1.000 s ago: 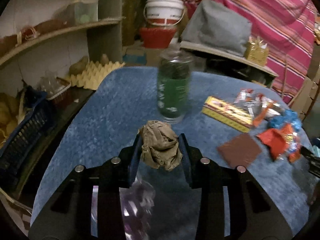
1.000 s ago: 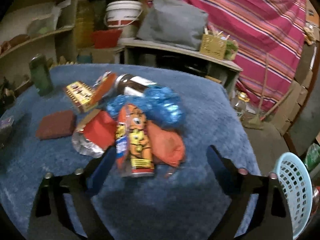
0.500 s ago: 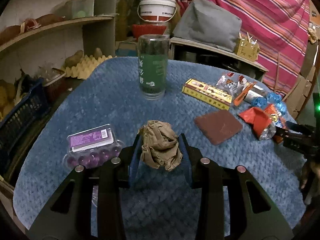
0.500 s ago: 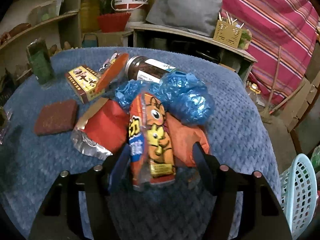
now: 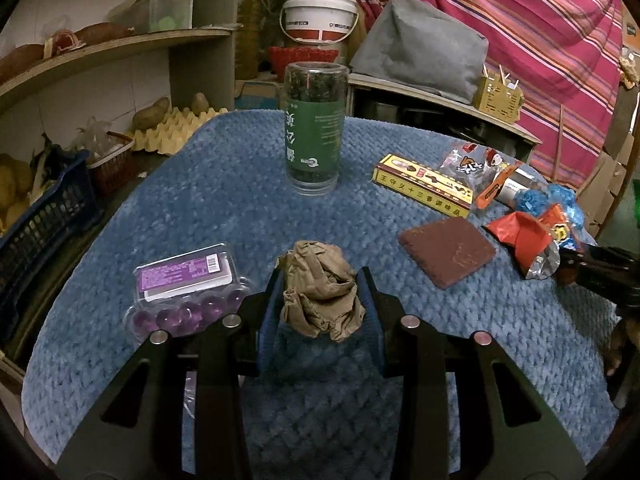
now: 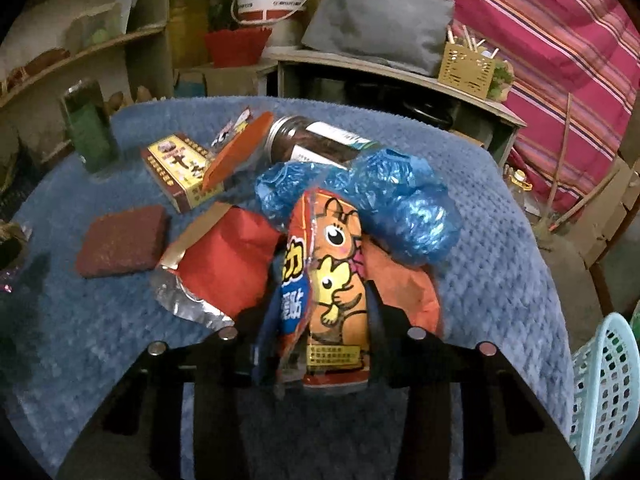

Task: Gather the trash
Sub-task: 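Lift both held items and carry them over the blue basket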

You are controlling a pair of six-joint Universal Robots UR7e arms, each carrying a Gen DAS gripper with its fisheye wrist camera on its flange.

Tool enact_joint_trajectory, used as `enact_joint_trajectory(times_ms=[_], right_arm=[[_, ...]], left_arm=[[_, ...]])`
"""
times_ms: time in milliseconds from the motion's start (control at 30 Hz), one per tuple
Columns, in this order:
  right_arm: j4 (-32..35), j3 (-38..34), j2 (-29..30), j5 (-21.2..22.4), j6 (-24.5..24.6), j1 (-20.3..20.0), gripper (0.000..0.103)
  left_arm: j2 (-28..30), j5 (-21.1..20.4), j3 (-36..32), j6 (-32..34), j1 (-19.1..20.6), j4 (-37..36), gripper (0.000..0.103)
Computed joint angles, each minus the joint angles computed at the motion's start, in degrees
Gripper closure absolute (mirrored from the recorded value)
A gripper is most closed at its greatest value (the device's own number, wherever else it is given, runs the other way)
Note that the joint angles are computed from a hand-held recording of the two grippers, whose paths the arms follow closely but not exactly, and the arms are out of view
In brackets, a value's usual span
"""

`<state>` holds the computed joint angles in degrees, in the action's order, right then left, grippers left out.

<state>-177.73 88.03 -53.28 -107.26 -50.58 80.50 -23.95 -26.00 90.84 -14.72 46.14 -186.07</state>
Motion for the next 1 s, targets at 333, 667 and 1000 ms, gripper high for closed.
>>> enact_joint_trajectory(times_ms=[333, 667, 1000], right_arm=[[0.20, 6.04, -8.72, 6.42, 1.69, -1.04, 0.062], [-0.02, 9.84, -12.82, 7.19, 0.30, -2.13, 0.062], [0.02, 12.29, -15.64, 8.28, -0.12, -4.94, 0.062]], left_arm=[[0.64, 1.72, -0.54, 4.01, -2.20, -2.52, 0.067], [0.51, 1.75, 0.39, 3.71, -4.78, -2.60, 0.067], [2.22, 1.80, -1.61, 2.46, -6.77, 0.55, 0.067]])
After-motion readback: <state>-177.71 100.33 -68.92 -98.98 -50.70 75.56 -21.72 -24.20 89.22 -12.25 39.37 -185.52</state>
